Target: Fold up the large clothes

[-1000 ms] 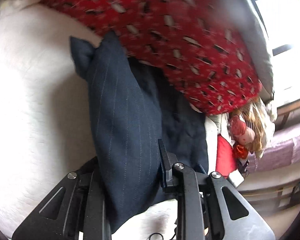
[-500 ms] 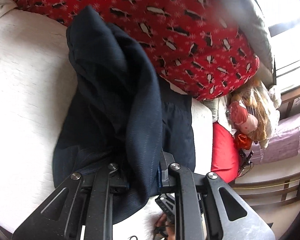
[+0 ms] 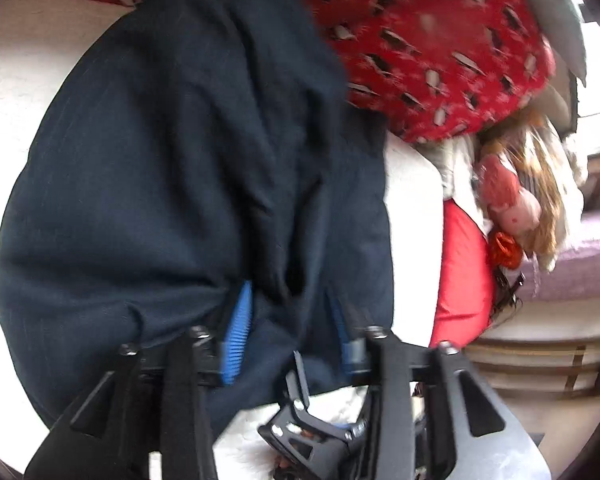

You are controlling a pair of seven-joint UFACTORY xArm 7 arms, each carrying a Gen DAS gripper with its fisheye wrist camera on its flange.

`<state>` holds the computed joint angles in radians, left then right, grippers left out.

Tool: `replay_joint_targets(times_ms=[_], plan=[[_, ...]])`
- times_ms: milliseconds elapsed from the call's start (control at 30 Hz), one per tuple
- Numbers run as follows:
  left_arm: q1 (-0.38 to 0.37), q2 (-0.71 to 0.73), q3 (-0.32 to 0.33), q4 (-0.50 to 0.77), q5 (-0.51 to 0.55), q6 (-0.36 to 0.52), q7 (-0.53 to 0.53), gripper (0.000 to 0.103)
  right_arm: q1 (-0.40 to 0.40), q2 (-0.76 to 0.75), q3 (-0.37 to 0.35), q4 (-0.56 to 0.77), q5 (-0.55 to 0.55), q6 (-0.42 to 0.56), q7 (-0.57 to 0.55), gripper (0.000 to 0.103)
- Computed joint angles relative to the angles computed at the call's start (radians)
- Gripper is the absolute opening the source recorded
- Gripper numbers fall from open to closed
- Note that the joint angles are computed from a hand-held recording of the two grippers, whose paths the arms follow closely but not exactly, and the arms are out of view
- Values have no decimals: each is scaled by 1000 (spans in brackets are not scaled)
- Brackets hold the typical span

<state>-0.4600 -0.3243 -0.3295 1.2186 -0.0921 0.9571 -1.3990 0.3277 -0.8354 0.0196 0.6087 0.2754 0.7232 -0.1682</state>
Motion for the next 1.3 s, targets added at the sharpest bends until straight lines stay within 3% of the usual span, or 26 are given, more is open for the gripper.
replay_joint_targets(times_ms=[133, 200, 333, 400, 500, 567, 633, 767, 800, 867, 900, 967, 1000, 1033, 1067, 1133, 1167, 1300], plan=[[-10, -93, 6, -19, -4, -16, 41, 44, 1, -7, -4, -5, 0, 3, -3, 103], [15, -198, 6, -69, 2, -7, 14, 52, 4, -10, -13, -5, 7, 8, -6, 103], [90, -418, -3, -188, 21, 139, -67, 56, 4, 36, -33, 64, 5, 101, -25, 101], [102, -477, -2, -245, -10, 218, -86, 56, -14, 59, -34, 129, 15, 161, -2, 90], [72, -540, 3, -384, -113, 152, -94, 56, 25, 91, -94, 212, 161, 186, 24, 91], [52, -555, -16, -450, -156, 74, -92, 56, 71, 172, -127, 311, 257, 267, 26, 95], [46, -552, -37, -457, -152, 50, -89, 56, 70, 245, -111, 385, 295, 317, 47, 100], [38, -534, -50, -428, -119, 77, -63, 56, 76, 347, -101, 470, 431, 372, 61, 91], [34, -543, -46, -438, -122, 71, -61, 56, 79, 346, -93, 472, 446, 345, 71, 91], [29, -563, -41, -467, -137, 44, -68, 56, 16, 347, -1, 491, 361, 306, 103, 91], [27, -576, -41, -482, -144, 31, -76, 56, -25, 368, 57, 520, 274, 346, 147, 91], [30, -579, -46, -487, -141, 22, -83, 56, 7, 416, 55, 551, 227, 431, 203, 90], [28, -577, -51, -482, -138, 29, -85, 56, 13, 427, 45, 549, 264, 449, 189, 73], [23, -583, -52, -476, -139, 42, -89, 56, 30, 426, 31, 536, 319, 454, 160, 26], [22, -591, -52, -471, -139, 48, -92, 56, 55, 407, 19, 511, 358, 442, 124, 12], [27, -631, -50, -465, -129, 35, -94, 56, 54, 373, 19, 496, 372, 419, 31, 9], [34, -646, -54, -464, -123, 20, -96, 56, 68, 347, -14, 492, 412, 417, -43, 8], [73, -638, -72, -407, -80, 38, -74, 61, 29, 291, -92, 498, 468, 433, -130, 7]])
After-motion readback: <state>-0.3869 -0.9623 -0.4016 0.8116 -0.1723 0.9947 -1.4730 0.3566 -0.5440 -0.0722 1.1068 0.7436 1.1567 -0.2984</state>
